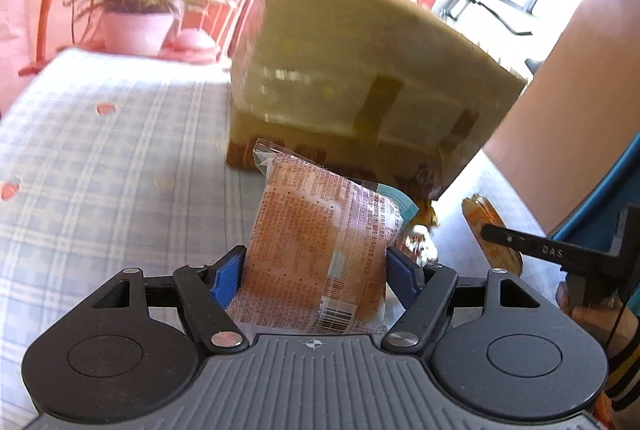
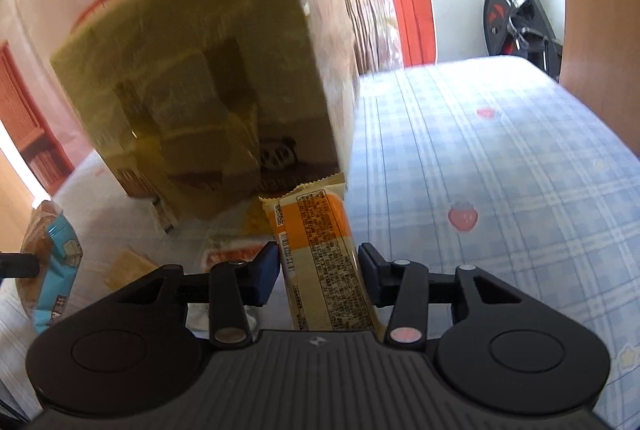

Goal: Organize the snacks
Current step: 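Carry the bread pack with the left gripper while the right carries the wafer bar to the box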

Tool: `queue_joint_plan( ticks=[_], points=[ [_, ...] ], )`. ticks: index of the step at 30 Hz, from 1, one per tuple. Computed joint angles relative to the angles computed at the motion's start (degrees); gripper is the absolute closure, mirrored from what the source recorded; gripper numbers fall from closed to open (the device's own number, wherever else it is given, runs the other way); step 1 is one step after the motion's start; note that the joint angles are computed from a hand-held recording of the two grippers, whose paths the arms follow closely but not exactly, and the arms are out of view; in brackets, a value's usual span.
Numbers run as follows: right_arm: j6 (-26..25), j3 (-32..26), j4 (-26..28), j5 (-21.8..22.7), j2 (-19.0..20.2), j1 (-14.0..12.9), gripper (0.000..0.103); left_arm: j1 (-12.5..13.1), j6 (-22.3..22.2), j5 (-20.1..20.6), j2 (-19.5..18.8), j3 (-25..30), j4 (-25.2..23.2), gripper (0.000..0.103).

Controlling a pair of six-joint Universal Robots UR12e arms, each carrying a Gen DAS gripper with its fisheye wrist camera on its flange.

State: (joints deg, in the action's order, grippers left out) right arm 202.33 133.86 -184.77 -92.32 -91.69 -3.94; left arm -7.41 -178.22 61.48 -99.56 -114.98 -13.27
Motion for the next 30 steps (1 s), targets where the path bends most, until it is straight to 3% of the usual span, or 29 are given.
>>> queue_joint_plan(
  ticks=[6,15,22,25,30],
  points=[
    [-1.3,-1.4,-4.3,-0.1,-1.1,0.5,0.057,0.7,-1.8,-1.1,0.5,1.3,4.9,0.027],
    [-7.2,-6.2,-10.8,1.3,-1.4,0.8,0.057,0.2,-1.7,-3.1,-0.5,6.5,12.0,0.027],
    [-9.1,-12.0,-12.8,2.2,1.7,-0.2,0.057,-1.8,-3.1,-2.4,-3.5,13.0,12.1,0.027],
    [-7.1,-14.7,-12.5,2.5,3.7,-0.9,0.057,-2.9,-5.5,-1.6,-6.1,16.9,12.1,0.027],
    [-3.5,-19.0,-10.7,0.7,7.2,-1.3,0.057,-5.0,-4.3,2.9,-10.0,22.7,10.3,0.027]
  ],
)
